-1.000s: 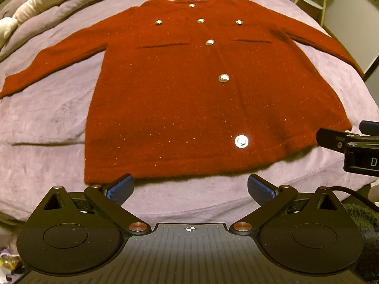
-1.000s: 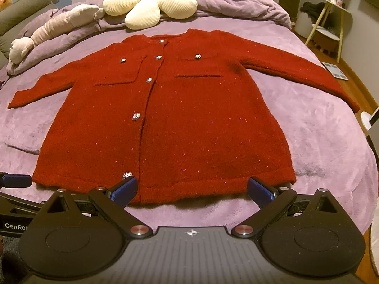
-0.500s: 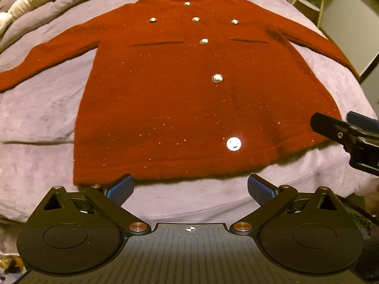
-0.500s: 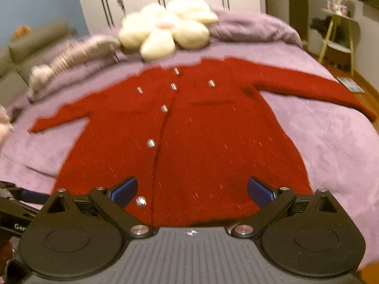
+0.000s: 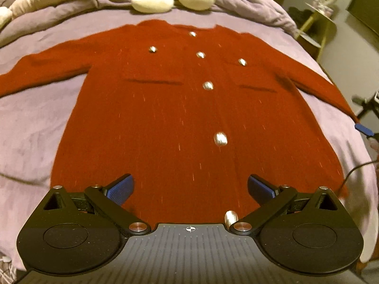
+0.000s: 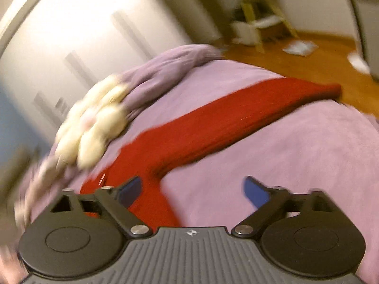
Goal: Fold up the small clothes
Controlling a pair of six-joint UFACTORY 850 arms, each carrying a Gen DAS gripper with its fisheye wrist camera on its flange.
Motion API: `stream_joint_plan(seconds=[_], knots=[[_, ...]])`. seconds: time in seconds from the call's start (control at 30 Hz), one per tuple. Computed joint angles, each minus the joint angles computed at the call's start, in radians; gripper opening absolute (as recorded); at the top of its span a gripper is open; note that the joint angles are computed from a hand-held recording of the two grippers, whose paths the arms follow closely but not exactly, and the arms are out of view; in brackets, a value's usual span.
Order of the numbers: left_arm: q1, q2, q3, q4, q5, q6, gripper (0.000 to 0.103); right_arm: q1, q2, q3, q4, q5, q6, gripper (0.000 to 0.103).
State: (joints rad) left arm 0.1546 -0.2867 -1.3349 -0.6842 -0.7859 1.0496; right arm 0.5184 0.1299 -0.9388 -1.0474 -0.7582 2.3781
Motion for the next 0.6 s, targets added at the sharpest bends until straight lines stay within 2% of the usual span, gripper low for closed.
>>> stream_joint_plan(seconds=[0.03, 0.07, 0.13, 0.2, 0.3, 0.37, 0.47, 0.53, 0.6], knots=[[-0.011, -0.009, -0.008, 0.003, 0.016, -0.021, 0.103, -0.040, 0.006, 0.025, 0.011, 0.023, 0.032, 0.053], [-0.023, -0.021, -0.019, 0.002, 0.028, -0.044, 0.103, -0.090, 0.019, 0.058, 0.013, 0.060, 0.082, 0.050], [-0.038, -0.045, -0.043, -0.001, 0.027, -0.088, 0.103, -0.172, 0.041, 0.125, -0.026, 0.110, 0.233, 0.049], [-0.043, -0.074, -0.066, -0.019, 0.012, -0.114, 0.103, -0.233, 0.049, 0.173, -0.054, 0.125, 0.354, 0.049], [-0.050, -0.107, -0.089, -0.033, 0.000, -0.134, 0.103, -0.283, 0.052, 0.229, -0.180, 0.143, 0.565, 0.049], [-0.054, -0.122, -0.099, -0.033, -0.002, -0.141, 0.103, -0.303, 0.026, 0.235, -0.243, 0.144, 0.641, 0.047], [-0.056, -0.146, -0.119, -0.029, -0.019, -0.158, 0.103, -0.343, -0.001, 0.217, -0.238, 0.164, 0.604, 0.035], [-0.051, -0.161, -0.132, -0.038, -0.035, -0.150, 0.103, -0.357, -0.044, 0.184, -0.214, 0.166, 0.557, 0.020], [-0.047, -0.175, -0.148, -0.038, -0.045, -0.151, 0.103, -0.370, -0.065, 0.160, -0.173, 0.163, 0.472, 0.015]])
